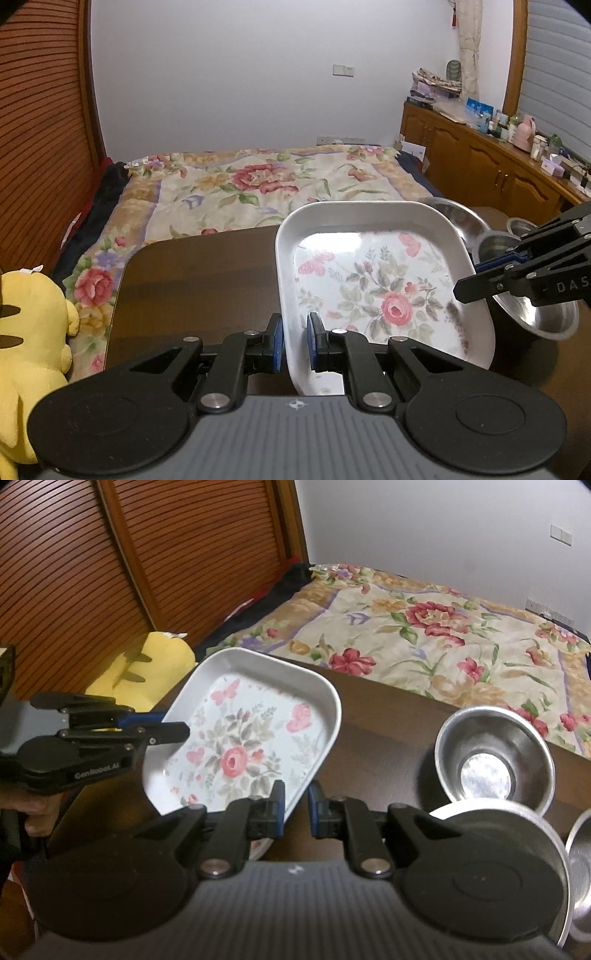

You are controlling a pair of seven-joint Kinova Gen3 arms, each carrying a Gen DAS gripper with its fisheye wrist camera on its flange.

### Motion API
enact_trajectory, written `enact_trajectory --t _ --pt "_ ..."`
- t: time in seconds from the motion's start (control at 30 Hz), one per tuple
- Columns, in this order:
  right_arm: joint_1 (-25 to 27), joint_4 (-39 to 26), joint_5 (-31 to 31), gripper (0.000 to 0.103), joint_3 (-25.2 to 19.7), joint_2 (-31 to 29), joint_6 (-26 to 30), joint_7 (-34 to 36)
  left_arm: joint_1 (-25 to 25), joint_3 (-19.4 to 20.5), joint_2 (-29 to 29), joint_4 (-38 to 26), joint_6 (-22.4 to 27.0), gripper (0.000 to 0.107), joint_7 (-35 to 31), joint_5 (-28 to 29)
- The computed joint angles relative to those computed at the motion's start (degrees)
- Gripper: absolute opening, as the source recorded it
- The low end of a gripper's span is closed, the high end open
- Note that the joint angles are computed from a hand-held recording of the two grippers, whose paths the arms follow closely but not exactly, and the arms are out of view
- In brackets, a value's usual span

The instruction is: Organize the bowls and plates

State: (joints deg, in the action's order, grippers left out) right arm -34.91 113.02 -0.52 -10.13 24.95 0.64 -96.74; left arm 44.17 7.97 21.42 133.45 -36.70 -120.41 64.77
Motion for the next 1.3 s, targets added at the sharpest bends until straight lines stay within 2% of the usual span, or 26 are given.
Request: enact_trajectory --t 0.37,0.63,0.9,1.17,1.3 --pt "-7.20 6.09 -2.38 0.015 4.93 -2.94 -3.80 -1.25 5.70 4.13 -1.73 2.38 -6.17 0.015 -2.75 8.96" --pt "-11.69 10.79 -5.79 0.015 7.50 -5.17 -7.01 -0.18 8.34 6.54 -2.06 3.54 -8.46 0.015 -2.60 12.33" --pt "-8.80 14.02 -6.96 0.015 3.33 -5.94 -9.81 0.31 11.65 8.18 -1.26 4.59 -10.53 0.015 0.41 14.63" --pt "-6.63 17.01 -7.24 0.015 0.02 -5.51 -13.20 -0.66 15.28 9.15 0.62 5.60 -12.00 0.015 6.09 15.28" --pt "-7.55 18.20 -8.21 0.015 0.12 -5.18 -14.55 -0.96 16.21 8.93 1.73 6.08 -11.73 0.015 8.97 14.67"
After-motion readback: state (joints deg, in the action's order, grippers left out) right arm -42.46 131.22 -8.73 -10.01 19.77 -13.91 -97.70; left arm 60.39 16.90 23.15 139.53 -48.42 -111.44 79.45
